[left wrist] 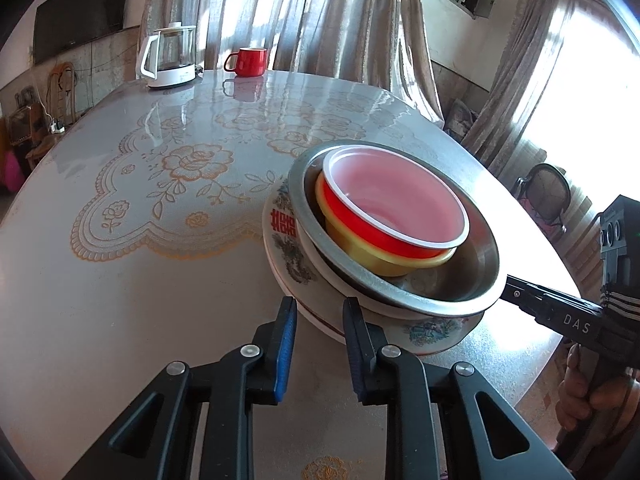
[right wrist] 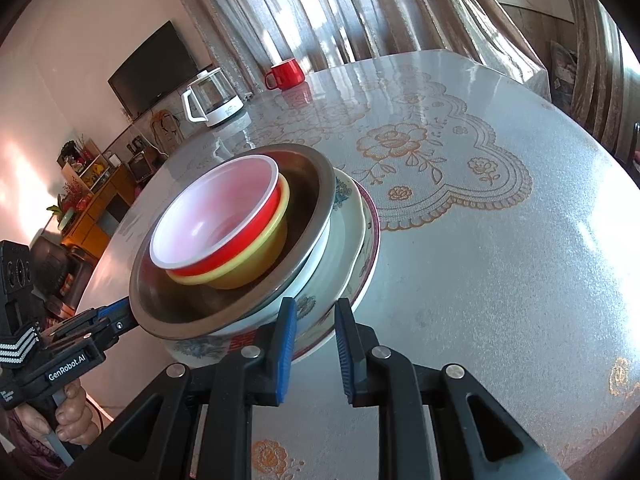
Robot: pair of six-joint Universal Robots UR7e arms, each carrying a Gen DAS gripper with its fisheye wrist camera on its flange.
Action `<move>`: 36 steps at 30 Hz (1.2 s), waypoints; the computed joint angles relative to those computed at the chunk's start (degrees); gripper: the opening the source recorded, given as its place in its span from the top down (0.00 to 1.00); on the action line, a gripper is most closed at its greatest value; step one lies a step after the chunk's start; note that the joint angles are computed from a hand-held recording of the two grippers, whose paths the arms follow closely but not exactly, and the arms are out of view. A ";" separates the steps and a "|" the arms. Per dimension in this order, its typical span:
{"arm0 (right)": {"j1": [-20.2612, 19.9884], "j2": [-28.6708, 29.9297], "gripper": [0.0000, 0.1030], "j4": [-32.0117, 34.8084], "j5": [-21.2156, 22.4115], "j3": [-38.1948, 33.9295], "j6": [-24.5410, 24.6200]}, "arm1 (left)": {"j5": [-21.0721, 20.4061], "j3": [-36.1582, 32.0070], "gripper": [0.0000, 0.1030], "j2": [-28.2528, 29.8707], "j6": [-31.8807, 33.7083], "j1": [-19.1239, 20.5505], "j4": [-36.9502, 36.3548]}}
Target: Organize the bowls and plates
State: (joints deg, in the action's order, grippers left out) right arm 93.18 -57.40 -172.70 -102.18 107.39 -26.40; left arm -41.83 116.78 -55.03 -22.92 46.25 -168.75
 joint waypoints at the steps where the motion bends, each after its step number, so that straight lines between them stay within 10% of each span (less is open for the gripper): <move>1: 0.09 0.00 0.82 -0.26 -0.19 0.12 0.02 | 0.55 0.22 0.77 -0.07 -0.48 -0.27 0.14; 18: 2.76 -0.14 0.73 -10.24 -8.78 3.70 1.94 | 15.86 3.05 0.58 -1.55 -10.82 -5.01 5.15; 29: 7.74 3.31 0.62 -30.71 -12.28 6.19 -4.91 | 24.13 1.47 0.30 3.33 -3.48 -8.45 -5.06; 36: 8.49 5.72 0.62 -31.30 -15.54 4.91 -4.02 | 25.70 1.41 0.17 4.33 -5.06 -9.09 -4.44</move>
State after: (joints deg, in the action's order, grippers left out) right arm 101.67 -51.67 -204.00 -117.72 112.31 -30.42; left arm -16.14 118.19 -50.70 -27.98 37.16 -173.19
